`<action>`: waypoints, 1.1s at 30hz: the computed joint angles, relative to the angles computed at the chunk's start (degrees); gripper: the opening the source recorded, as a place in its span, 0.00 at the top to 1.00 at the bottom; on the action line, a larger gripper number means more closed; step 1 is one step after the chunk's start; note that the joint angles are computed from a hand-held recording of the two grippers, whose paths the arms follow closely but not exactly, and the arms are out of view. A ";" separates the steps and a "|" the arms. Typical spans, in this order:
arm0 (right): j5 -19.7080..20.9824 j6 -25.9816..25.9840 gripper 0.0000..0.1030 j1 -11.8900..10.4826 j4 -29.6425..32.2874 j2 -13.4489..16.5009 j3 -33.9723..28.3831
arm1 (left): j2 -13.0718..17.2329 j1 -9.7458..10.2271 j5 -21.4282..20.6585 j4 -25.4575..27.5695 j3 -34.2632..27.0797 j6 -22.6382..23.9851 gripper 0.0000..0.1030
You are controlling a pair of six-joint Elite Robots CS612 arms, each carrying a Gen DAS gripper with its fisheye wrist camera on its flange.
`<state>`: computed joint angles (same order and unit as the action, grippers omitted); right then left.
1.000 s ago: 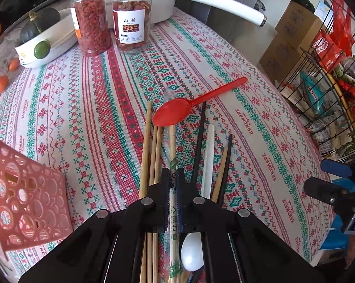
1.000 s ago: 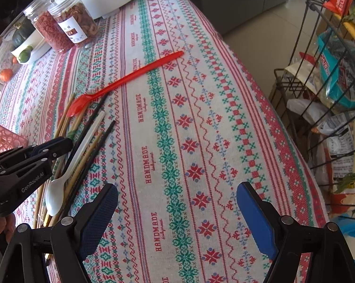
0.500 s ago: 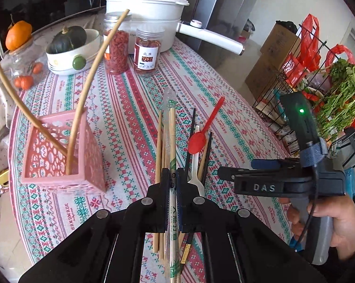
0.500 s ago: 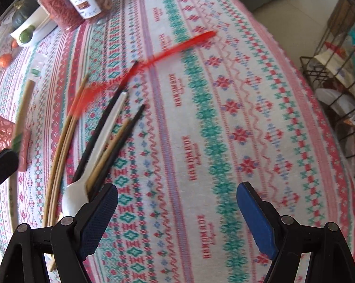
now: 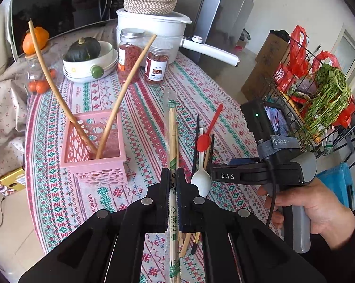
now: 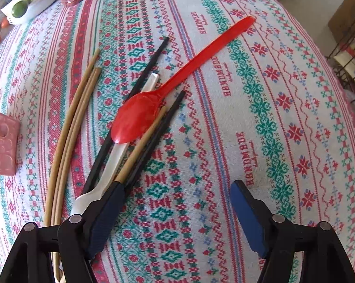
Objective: Organize utensils
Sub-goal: 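Grasp a black chopstick with the right gripper while the left gripper lifts its chopstick, then drop the paper-wrapped chopstick into the basket with left while right carries the black chopstick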
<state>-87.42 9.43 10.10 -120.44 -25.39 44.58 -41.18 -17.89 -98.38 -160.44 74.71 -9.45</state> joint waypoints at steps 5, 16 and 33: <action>1.25 0.38 0.48 0.46 -0.42 -0.59 0.87 | -0.46 0.18 0.07 -1.57 0.67 -0.64 0.96; -1.51 3.30 0.79 1.30 -1.09 0.41 -0.49 | -1.03 0.12 -0.09 -5.38 2.02 -1.72 0.96; 13.16 6.51 0.95 -2.33 -21.08 -6.78 13.05 | -0.15 1.01 8.69 -30.85 3.82 -9.81 0.96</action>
<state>-74.26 15.94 7.77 -141.51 -32.17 57.63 -41.32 -16.88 -89.69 -191.29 78.53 -19.26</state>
